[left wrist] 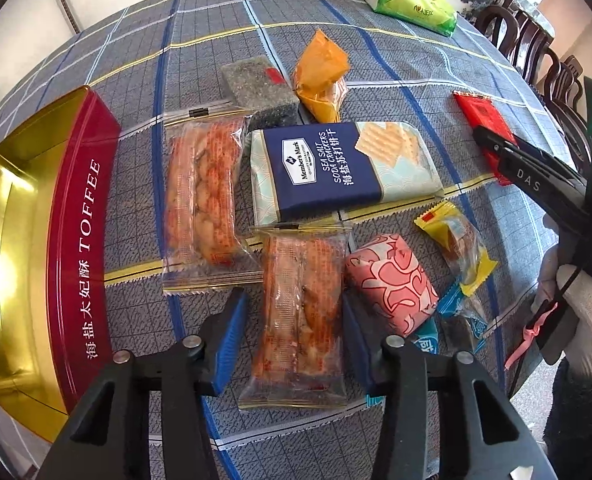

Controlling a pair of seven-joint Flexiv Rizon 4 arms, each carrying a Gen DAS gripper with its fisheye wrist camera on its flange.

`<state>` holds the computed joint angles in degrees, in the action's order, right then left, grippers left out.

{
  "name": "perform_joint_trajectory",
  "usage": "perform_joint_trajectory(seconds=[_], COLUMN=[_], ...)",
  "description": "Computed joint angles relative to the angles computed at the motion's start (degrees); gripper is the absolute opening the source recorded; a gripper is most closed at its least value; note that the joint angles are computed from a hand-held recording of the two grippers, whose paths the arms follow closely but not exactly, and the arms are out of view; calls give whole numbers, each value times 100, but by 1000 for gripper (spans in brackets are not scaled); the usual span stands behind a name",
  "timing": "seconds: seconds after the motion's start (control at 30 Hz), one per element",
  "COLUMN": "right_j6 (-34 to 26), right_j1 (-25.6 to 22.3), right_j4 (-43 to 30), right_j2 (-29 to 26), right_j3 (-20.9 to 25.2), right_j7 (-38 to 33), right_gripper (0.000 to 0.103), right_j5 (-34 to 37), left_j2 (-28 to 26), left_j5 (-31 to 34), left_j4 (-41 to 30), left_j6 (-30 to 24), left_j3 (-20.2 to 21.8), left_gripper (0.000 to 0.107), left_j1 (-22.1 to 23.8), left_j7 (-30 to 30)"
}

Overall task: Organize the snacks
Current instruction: 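Grasp a clear bag of orange crackers with the left gripper while the right holds the red bar, then lower the cracker bag into the gold tin and open the left gripper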

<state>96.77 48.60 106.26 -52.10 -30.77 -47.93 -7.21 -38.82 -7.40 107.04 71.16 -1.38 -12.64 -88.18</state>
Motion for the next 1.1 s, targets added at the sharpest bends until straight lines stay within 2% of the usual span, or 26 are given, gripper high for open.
perform_joint_trajectory(seconds=[0.07, 0.37, 0.6, 0.77, 0.83, 0.97, 1.1], right_j6=[-7, -3, -4, -3, -11, -8, -7], right_j1=[1, 25, 28, 44, 46, 50, 56], right_j4=[-6, 6, 3, 10, 3, 7, 9], right_j2=[-3, -9, -12, -16, -19, -20, -23], right_j3=[-2, -24, -25, -41, -45, -48, -54], right_j7=[0, 3, 7, 14, 17, 22, 26], right_gripper=[49, 51, 51, 51, 51, 51, 51], right_j5=[2, 23, 27, 30, 28, 27, 28], left_j2=[15, 192, 603, 991, 1144, 1240, 1124], left_j5=[7, -279, -418, -722, -786, -349, 112], left_j4=[45, 375, 803, 1168, 1292, 1162, 942], left_j6=[56, 129, 436, 737, 887, 1004, 883], left_j3=[-5, -276, -394, -665, -647, 209, 914], left_gripper=[34, 32, 32, 32, 32, 32, 32], left_j1=[10, 276, 405, 741, 825, 474, 354], left_j7=[8, 201, 413, 761, 863, 548, 111])
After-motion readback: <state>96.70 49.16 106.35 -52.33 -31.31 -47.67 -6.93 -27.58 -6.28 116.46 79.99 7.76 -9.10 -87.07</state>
